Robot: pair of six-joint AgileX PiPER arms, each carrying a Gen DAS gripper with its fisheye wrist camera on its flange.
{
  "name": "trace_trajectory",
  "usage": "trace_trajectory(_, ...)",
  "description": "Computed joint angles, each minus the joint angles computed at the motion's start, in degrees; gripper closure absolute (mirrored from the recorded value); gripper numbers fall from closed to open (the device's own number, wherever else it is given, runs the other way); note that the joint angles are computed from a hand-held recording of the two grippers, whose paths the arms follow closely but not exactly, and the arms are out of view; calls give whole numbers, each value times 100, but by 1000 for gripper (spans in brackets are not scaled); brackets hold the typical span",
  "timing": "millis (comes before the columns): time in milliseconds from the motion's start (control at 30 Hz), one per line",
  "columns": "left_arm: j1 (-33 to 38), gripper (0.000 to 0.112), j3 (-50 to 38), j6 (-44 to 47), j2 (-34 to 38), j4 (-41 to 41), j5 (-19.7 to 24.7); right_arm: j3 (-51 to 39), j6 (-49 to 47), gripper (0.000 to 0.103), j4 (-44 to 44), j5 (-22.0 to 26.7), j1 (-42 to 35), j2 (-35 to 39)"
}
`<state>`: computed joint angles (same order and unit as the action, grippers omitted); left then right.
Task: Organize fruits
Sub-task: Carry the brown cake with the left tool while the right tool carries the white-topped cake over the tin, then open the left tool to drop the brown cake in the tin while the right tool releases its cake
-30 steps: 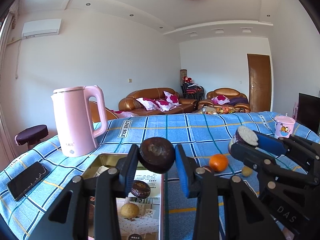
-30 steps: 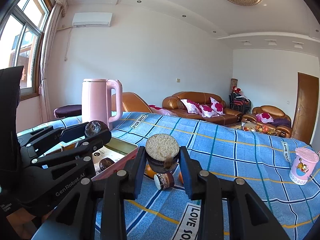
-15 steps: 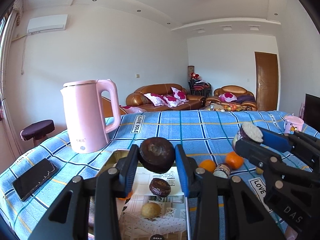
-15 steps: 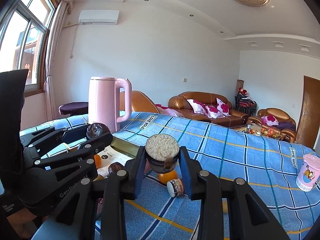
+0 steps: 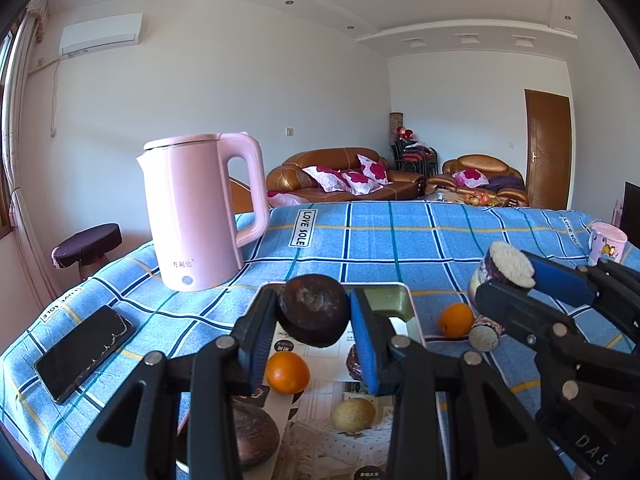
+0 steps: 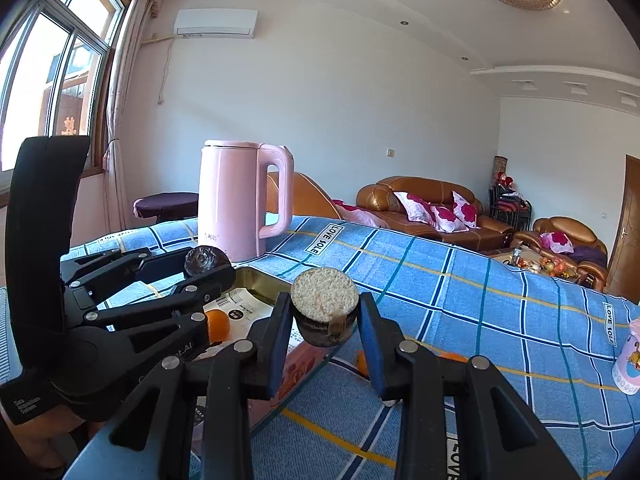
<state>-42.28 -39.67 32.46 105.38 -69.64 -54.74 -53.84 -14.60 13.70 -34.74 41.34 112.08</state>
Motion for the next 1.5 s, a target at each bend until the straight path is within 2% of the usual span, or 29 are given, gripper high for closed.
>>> trace_trajectory(467,600,74,158,-32,-107,237,344,-575,-162,68,109,466,217,273)
trace_trajectory(800,991,74,59,200,-100,366,785,-1070,-210,68,153,936,278,552)
trace_trajectory(1067,1349,74,-113,389,-88,473,1489,-1575,11,68,72,1634,186,811)
trace_trajectory(1267,1357,74,-193,647,-58,270,1598,-1877,95,68,14,2115,150,937)
trace_trajectory(1333,1416,74,-288,828,-17,174,1740,-2052,265,68,-135,2391,110,1013)
trace_trajectory(1500,1467,74,-346,997,5,74,1892,-2228,684,68,-537,2691,55,1097)
